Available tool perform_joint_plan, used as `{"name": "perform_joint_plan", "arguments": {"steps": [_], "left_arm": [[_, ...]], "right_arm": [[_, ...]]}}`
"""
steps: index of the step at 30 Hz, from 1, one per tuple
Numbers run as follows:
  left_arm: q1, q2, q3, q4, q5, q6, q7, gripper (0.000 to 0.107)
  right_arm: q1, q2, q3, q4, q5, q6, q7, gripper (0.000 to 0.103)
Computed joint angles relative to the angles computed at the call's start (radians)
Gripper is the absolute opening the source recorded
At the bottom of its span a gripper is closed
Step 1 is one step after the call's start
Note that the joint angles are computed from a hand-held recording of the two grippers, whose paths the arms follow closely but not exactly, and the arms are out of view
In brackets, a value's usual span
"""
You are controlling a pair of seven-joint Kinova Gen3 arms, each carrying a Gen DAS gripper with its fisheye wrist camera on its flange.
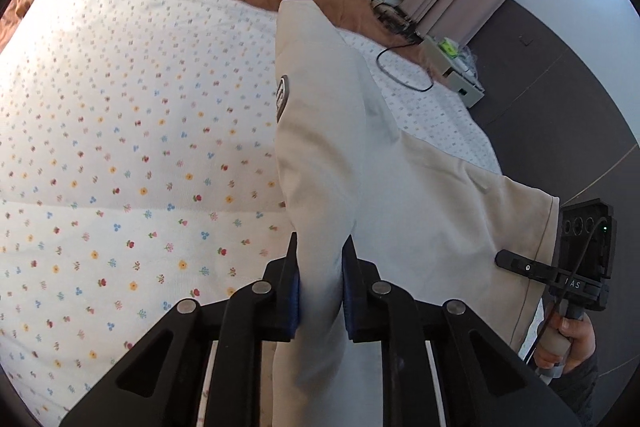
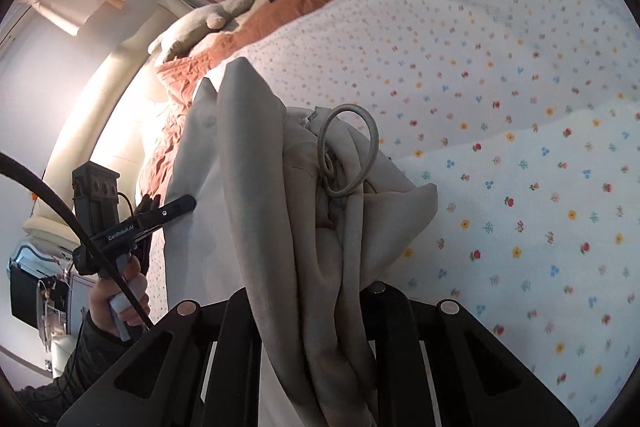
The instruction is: Fold large clothes
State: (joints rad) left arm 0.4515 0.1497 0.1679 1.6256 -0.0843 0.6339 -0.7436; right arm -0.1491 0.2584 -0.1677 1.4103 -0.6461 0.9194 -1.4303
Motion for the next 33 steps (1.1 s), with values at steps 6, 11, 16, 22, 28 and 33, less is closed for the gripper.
{"name": "perform_joint_plan", "arguments": {"steps": [6,11,16,22,28,33], "left_arm": [[0.051,-0.090,0.023,0.013,-0.125,0.001,0.122,0.018],[0.075,-0.142,0.079,0.004,-0.248,0.032,0.232,0.017],[0.084,-0.187,0.143,-0.016,-0.313,0.060,0.276,0.017],[0.098,-0.211,0.220,-0.054,-0.381,0.053,0.341,0.016],[0.180,-0.142,0.260,-0.183,-0.463,0.088,0.383,0.016],[0.292,-0.055,0.250,-0.302,-0.519,0.112,0.400,0.016]], "right_arm": [[-0.069,-0.167,0.011,0.128,0.056,-0.104,-0.066,0.011],[-0.099,-0.306,0.033,0.234,0.072,-0.139,-0.078,0.011],[-0.140,-0.454,0.039,0.317,0.153,-0.162,-0.176,0.011],[-0.157,-0.625,0.058,0.351,0.259,-0.106,-0.283,0.010],[-0.125,-0.768,0.066,0.323,0.354,0.023,-0.355,0.010],[-0.086,-0.878,0.066,0.274,0.421,0.156,-0.387,0.010]]}}
